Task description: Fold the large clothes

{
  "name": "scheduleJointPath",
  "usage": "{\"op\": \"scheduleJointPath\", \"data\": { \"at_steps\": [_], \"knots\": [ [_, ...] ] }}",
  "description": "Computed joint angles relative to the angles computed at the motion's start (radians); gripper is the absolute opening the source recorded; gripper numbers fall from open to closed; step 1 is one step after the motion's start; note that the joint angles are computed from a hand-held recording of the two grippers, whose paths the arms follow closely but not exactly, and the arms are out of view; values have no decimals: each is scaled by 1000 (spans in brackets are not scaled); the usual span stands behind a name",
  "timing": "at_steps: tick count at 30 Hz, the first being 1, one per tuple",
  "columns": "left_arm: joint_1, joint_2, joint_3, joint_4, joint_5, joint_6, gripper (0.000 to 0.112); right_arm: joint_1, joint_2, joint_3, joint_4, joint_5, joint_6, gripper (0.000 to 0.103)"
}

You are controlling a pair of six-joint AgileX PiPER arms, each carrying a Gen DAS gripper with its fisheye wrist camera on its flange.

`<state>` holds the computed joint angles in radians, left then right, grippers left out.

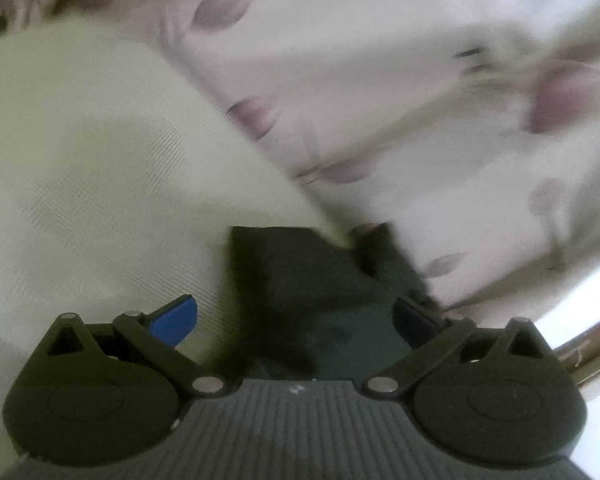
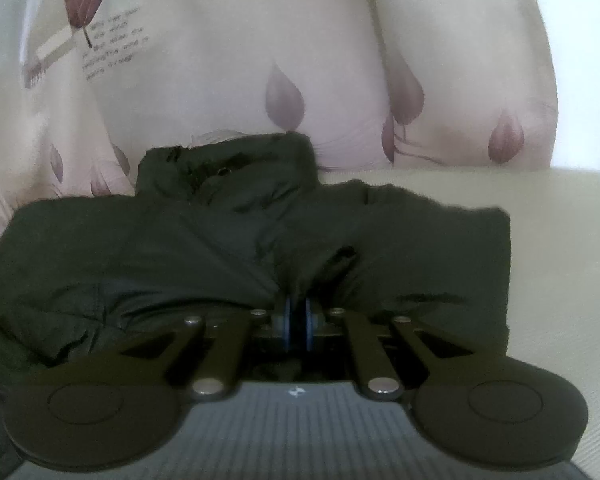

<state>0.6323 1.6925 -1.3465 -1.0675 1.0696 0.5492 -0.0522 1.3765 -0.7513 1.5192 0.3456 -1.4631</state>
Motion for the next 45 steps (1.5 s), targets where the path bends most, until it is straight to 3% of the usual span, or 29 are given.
{"op": "scheduleJointPath", "data": {
  "at_steps": [3,4,5,6,9,12,14,17,20,23,29,31,32,35,37,39,42,44,45],
  "knots": [
    [-25,204,-223,21,121,-126,93,-4,-9,6,9,7,-6,7],
    [-36,236,-258,19,127,-136,89,2,-11,7,10,1,-9,7],
    [-51,261,-286,15,121,-126,72,7,-11,7,10,-4,-10,7],
    [-74,266,-297,20,85,-97,37,11,-16,11,11,-8,-14,7],
    [-127,224,-266,35,-53,-23,17,26,-22,20,33,-14,-48,8],
    [-156,177,-249,14,-172,48,15,54,-34,29,25,-31,-67,9],
    [-165,166,-252,12,-199,90,15,100,-33,18,-56,-83,-3,9],
    [-211,147,-206,109,-298,79,17,144,-32,16,-97,-139,31,9],
    [-233,128,-85,103,-443,72,20,141,-30,15,-100,-135,49,8],
    [-261,87,26,15,-597,172,23,128,-22,5,-120,-113,68,8],
    [-302,-23,138,153,-877,-35,28,136,-38,-5,-44,-135,1,10],
    [-266,-70,167,24,-872,14,29,125,-32,-16,-78,-118,48,11],
    [-252,-99,185,-76,-854,96,29,97,-13,-38,-61,-73,74,13],
    [-286,-188,231,-280,-830,388,29,104,10,-68,-71,-77,100,14],
    [-309,-213,240,-308,-726,454,29,119,16,-78,-60,-92,105,14],
    [-360,-199,231,-249,-678,424,29,144,25,-78,-3,-130,47,14],
    [-430,-154,260,-257,-754,463,29,135,50,-63,120,-128,-76,13],
    [-426,-112,295,-344,-798,512,29,103,66,-66,65,-90,2,12],
    [-406,-88,319,-444,-791,592,22,85,76,-73,21,-60,57,12]
  ]
}}
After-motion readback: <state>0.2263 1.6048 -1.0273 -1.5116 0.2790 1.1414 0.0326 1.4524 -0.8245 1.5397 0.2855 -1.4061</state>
